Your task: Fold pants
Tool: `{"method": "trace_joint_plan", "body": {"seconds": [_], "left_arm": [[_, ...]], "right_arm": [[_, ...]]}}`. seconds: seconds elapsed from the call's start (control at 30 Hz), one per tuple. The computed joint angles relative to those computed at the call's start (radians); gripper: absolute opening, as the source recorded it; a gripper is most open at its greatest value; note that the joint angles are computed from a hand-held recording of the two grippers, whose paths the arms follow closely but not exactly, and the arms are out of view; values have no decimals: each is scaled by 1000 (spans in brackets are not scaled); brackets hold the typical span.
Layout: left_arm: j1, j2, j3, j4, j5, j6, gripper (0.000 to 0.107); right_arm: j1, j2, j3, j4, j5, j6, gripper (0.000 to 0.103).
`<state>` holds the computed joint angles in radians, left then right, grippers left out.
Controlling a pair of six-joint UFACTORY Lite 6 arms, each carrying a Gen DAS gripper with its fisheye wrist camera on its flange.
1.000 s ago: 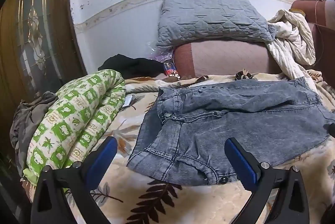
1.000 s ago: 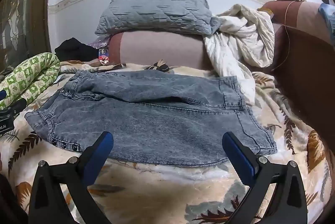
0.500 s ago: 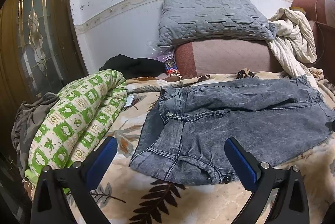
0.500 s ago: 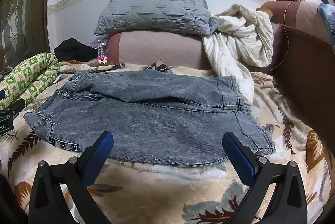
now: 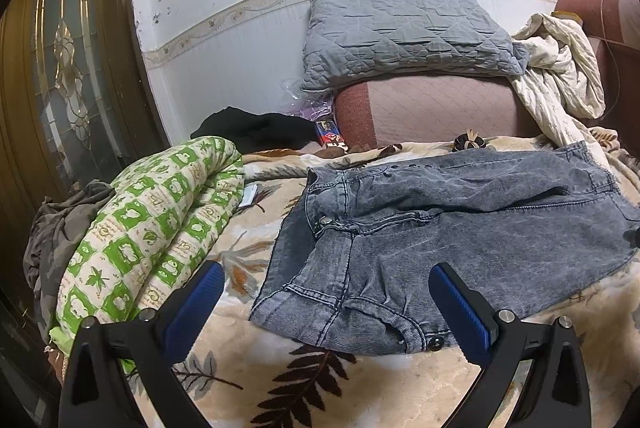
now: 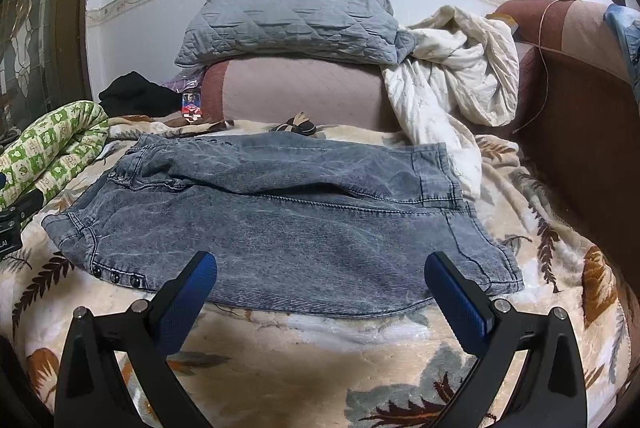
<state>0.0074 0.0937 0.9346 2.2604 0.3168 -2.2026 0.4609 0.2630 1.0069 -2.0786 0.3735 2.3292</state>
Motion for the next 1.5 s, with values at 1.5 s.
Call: {"method": "trace_joint_plan", "body": {"seconds": [1.5], "left_arm": [[32,140,96,-111,-30,133,103]], "right_arm": [[-26,70,47,76,-40,-50,103]]}}
